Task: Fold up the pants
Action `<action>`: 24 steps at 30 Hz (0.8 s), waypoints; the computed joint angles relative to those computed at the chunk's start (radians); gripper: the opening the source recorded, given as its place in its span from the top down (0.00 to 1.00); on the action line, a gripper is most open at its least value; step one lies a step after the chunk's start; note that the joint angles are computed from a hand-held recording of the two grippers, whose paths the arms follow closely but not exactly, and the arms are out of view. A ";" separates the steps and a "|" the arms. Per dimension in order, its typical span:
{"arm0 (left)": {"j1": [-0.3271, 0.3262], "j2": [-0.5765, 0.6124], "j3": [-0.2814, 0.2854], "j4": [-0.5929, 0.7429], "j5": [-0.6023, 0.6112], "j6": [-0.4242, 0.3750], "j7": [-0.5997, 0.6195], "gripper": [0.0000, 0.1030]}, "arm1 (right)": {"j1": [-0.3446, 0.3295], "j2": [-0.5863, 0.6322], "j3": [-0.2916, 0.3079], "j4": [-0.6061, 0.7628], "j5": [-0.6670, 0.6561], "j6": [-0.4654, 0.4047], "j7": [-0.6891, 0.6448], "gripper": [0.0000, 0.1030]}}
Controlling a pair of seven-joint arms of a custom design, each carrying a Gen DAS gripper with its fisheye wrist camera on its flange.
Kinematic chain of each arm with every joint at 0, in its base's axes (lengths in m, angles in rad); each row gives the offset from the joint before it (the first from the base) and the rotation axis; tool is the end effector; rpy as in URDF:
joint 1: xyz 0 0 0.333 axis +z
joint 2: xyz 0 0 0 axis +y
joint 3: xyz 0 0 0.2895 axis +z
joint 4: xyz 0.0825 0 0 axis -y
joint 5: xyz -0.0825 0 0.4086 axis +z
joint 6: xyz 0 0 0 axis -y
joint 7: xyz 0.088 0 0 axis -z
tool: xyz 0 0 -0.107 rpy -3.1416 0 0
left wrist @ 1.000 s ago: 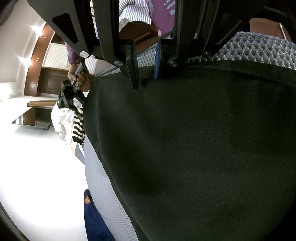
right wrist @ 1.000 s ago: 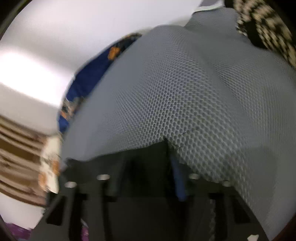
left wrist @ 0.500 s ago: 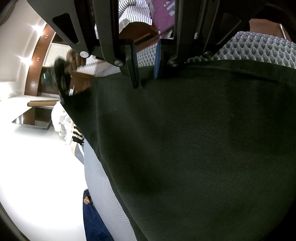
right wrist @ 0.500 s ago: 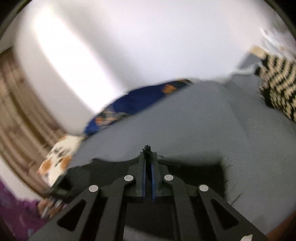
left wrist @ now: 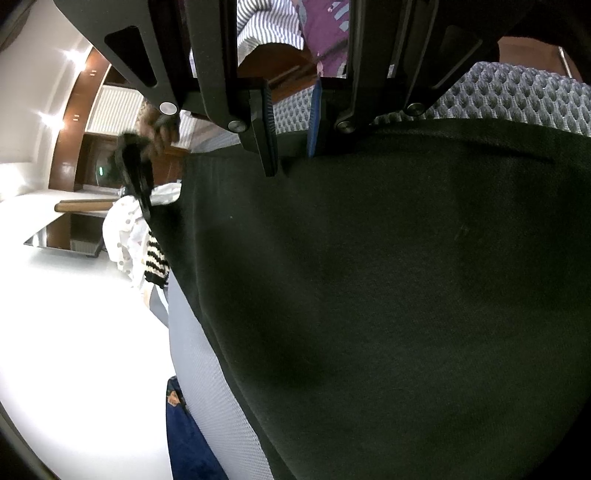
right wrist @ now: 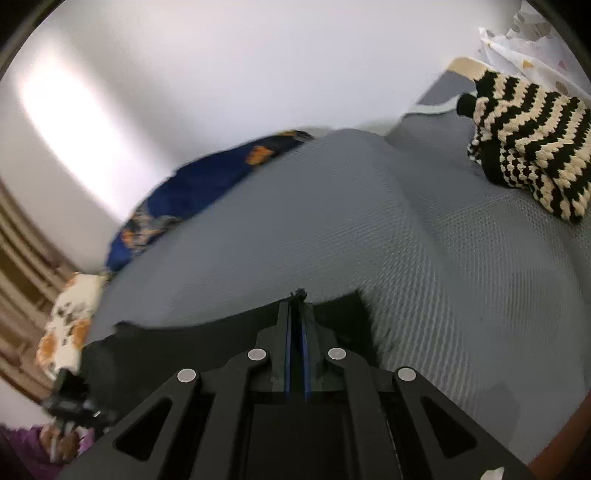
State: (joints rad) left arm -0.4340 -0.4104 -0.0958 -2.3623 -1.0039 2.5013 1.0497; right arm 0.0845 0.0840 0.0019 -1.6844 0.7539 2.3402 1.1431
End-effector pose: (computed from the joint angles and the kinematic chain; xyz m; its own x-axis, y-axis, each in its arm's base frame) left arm 0.4331 -0.2503 0.5071 0.4666 -0.4508 0.7610 -0.8316 -0.5167 0.2039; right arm 0.6527 0.0672 0.5770 0.2847 -0.8394 -0.4631 -0.7956 0.0626 -0.6026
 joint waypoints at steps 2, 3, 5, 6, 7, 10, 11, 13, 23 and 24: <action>0.000 -0.002 -0.002 -0.002 0.002 0.004 -0.002 0.83 | 0.016 0.072 -0.007 0.068 -0.141 0.005 0.107 0.94; 0.001 -0.003 -0.003 -0.002 0.005 0.005 -0.004 0.83 | 0.037 0.102 -0.029 0.090 -0.233 0.012 0.206 0.91; 0.000 -0.004 0.000 -0.002 0.005 0.002 -0.006 0.83 | 0.011 0.112 -0.017 0.079 -0.245 0.050 0.324 0.92; -0.001 -0.005 0.001 -0.003 0.002 0.003 -0.006 0.83 | 0.013 0.074 -0.025 0.020 -0.232 0.124 0.375 0.89; -0.002 -0.006 0.002 -0.005 -0.002 0.005 -0.004 0.83 | 0.005 0.034 -0.018 -0.034 -0.197 0.187 0.366 0.89; -0.001 -0.002 0.002 0.000 0.008 -0.001 0.001 0.83 | 0.007 -0.127 -0.006 -0.202 -0.045 0.296 0.233 0.88; 0.001 0.000 0.001 0.004 0.015 -0.007 0.002 0.83 | 0.015 -0.177 -0.018 -0.237 0.051 0.254 0.139 0.88; 0.005 0.003 0.000 0.011 0.028 -0.014 0.000 0.83 | 0.033 -0.228 -0.048 -0.263 0.133 0.126 0.034 0.82; 0.010 0.010 -0.015 0.060 0.136 -0.043 0.045 0.64 | 0.048 -0.468 -0.018 -0.568 -0.155 0.217 0.305 0.84; 0.005 0.000 -0.011 0.052 0.126 -0.038 0.057 0.62 | 0.098 -0.500 -0.057 -0.595 -0.045 0.247 0.262 0.84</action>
State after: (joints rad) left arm -0.4290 -0.4100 -0.1069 -2.3098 -0.8783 2.4637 1.1063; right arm 0.1824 -0.4160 -0.0555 -2.2795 0.7085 2.5868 1.4056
